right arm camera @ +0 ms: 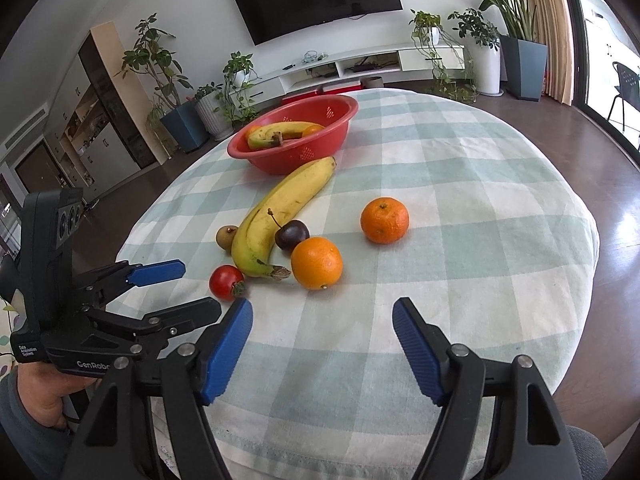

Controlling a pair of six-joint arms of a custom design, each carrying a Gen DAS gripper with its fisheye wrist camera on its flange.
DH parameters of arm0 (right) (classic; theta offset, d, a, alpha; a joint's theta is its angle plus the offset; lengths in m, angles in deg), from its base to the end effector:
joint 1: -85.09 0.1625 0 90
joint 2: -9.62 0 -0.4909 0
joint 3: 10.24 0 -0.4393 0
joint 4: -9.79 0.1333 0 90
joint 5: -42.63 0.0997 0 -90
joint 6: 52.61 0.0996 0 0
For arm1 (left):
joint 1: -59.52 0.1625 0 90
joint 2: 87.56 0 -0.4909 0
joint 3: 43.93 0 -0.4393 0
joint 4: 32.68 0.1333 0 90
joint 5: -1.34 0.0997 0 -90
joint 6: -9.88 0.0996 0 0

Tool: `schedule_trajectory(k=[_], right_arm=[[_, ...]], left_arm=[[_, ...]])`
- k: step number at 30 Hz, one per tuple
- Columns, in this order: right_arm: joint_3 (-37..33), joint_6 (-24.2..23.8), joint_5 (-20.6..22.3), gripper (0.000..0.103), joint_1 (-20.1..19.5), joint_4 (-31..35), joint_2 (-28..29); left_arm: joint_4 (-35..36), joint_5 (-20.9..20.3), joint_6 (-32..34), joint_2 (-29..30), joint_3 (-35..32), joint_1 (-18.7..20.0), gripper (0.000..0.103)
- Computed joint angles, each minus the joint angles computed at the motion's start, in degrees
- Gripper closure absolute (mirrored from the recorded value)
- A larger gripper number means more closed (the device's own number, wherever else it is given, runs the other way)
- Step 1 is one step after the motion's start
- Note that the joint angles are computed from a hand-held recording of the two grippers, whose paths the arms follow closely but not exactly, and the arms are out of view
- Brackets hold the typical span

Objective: Organize fruits
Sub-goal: 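Withdraw both tools from the basin toward the remaining fruit, then close the left tool on the second red tomato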

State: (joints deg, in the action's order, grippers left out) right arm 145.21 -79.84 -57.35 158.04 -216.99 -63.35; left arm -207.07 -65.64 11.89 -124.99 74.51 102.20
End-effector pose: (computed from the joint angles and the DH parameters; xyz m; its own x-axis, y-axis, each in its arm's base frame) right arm 0.0115 -0.3582 0.2201 -0.8788 0.1211 0.4615 -0.2598 0.6898 -0.6758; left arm -0.2974 -0.5086 -0.0587 -0.6147 0.6843 -0.3922 0.7559 0.6531 -0.0452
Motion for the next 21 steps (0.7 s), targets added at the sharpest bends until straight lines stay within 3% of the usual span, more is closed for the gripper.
schedule_trajectory(k=[5,10,12,16,21], right_arm=[[0.03,0.14,0.22,0.027,-0.17,0.10,-0.06],[0.05,-0.35,0.38,0.027,-0.45,-0.10,0.20],[0.13,-0.44,0.63,0.027,-0.55,-0.28,0.18],[0.16,-0.38,0.50,0.027,-0.49,-0.03,0.06],[0.16,-0.41,0.49,0.027,-0.46,-0.08,0.06]], left_arm=[[0.81,0.01,0.90,0.77,-1.00,0.33,0.026],[3.62,-0.06,2.73,1.55,-2.49,0.66,0.048],[4.18,-0.05,3.24,1.81,-2.95,0.77,0.049],[5.54,-0.28,4.17,2.23,-3.82,0.90,0.062],[5.91,-0.10,4.87,2.67,-4.32,1.04,0.062]])
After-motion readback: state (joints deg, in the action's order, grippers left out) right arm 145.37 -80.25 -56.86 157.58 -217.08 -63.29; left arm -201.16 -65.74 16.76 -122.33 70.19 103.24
